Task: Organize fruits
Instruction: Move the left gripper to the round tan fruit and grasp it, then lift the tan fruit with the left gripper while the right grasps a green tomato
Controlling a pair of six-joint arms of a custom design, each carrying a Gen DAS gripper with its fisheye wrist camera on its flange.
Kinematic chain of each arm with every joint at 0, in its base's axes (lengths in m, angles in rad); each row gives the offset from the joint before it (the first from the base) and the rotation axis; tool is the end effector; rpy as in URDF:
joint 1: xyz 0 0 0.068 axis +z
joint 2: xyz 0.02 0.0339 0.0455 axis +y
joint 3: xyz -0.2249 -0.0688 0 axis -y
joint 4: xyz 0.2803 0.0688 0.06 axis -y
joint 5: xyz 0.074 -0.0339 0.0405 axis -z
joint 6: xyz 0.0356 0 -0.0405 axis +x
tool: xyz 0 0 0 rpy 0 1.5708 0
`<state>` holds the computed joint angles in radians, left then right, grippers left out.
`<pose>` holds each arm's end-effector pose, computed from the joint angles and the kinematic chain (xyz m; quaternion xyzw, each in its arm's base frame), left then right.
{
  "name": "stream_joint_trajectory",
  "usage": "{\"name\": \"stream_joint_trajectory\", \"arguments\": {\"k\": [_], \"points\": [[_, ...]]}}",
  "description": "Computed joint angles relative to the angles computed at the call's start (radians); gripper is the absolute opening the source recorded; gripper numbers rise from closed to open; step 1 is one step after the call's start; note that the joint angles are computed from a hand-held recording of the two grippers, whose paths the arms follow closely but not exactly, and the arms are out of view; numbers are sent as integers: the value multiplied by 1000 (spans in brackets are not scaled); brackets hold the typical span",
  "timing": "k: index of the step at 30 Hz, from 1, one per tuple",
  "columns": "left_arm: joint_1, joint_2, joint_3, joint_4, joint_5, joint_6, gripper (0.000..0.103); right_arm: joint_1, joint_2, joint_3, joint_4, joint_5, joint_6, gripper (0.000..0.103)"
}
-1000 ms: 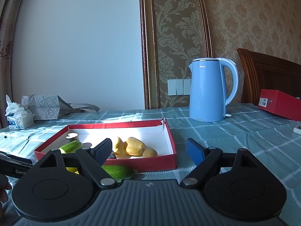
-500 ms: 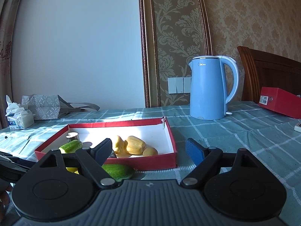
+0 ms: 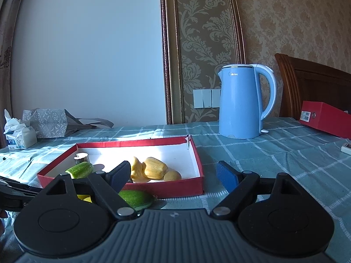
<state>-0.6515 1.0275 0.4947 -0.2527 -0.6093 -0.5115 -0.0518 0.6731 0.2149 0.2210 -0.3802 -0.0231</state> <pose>0.2101 -0.1346 0.1423 -0.0528 0.8872 0.0311 0.4572 0.2265 0.0015 0.1584 -0.1058 0.7732 0.1256 0.6125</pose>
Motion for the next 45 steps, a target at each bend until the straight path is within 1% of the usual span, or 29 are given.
{"name": "stream_joint_trajectory", "arguments": {"k": [9,14,17,30,34,38,40,42,45], "points": [[20,-76,-39,-11,8,-28,26,-7,11,2,10,0,6,85],[32,-68,-30,-33,1,-53,26,-7,14,6,5,-4,5,85],[28,-66,-28,-43,-21,-64,26,-4,18,9,-2,-2,1,85],[29,-68,-27,-57,-24,-73,26,14,-21,-11,-18,5,-26,85],[29,-69,-28,-59,-25,-76,26,2,-44,-9,-54,-26,-18,85],[35,-74,-32,-59,-19,-83,26,-9,-76,6,-180,-97,-39,85],[41,-84,-38,-62,-17,-89,26,2,-107,3,-238,-108,-77,84],[47,-94,-41,-67,-9,-92,26,30,-124,10,-296,-106,-128,72],[48,-101,-43,-70,-6,-92,26,84,-97,40,-349,-83,-182,60]]}}
